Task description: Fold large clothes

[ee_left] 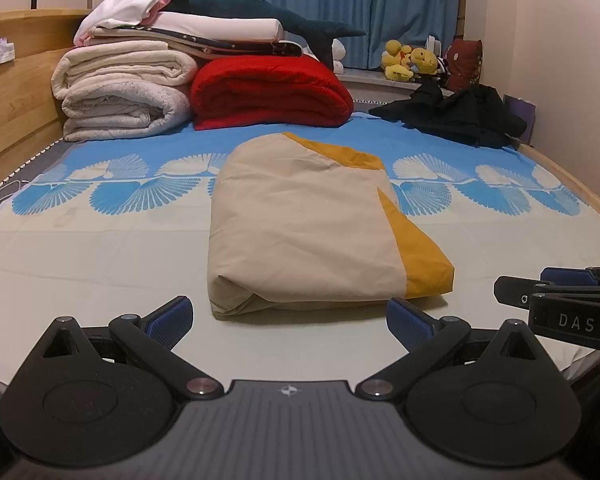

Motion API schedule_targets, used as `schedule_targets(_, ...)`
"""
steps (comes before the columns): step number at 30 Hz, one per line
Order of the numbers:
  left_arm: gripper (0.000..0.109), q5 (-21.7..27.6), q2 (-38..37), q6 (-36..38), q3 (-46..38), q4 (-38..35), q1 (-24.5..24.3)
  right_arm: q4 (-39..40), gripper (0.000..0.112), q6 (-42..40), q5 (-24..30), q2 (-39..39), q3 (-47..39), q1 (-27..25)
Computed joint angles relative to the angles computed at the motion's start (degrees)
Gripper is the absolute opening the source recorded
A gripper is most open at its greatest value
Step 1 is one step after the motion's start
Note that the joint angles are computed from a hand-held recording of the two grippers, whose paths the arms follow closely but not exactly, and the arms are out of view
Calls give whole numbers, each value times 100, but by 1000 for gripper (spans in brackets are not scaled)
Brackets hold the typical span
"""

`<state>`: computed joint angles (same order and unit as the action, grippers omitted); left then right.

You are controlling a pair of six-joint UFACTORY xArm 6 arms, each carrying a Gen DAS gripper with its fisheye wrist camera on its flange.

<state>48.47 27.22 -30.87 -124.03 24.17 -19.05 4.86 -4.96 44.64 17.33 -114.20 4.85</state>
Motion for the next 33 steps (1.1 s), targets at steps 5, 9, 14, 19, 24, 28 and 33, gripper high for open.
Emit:
schedule_targets(5, 103, -34, 0, 4, 28, -6, -2, -1, 57, -15, -4, -7, 15, 2)
schedule_targets(9, 103, -113, -39, 21, 119, -11, 4, 1, 57, -11, -13, -10, 21, 5)
schedule_targets(14, 103, -130, -36, 18, 127, -24, 10, 25, 57, -54, -44, -40, 83, 4)
schedule_targets(19, 103, -157, -41, 35, 136, -42, 15, 62, 57, -100, -39, -42, 81, -7)
schedule_targets(24, 103, -164, -32, 57, 113, -76, 22, 42, 57, -75, -34, -40, 75, 2)
schedule_targets(28, 103, -160, -31, 56, 109, -75, 21, 54, 57, -92, -30, -33, 64, 5)
schedule_targets(33, 103, -169, -40, 38, 113, -67, 12, 84, 57, -148, 15, 1, -3, -1)
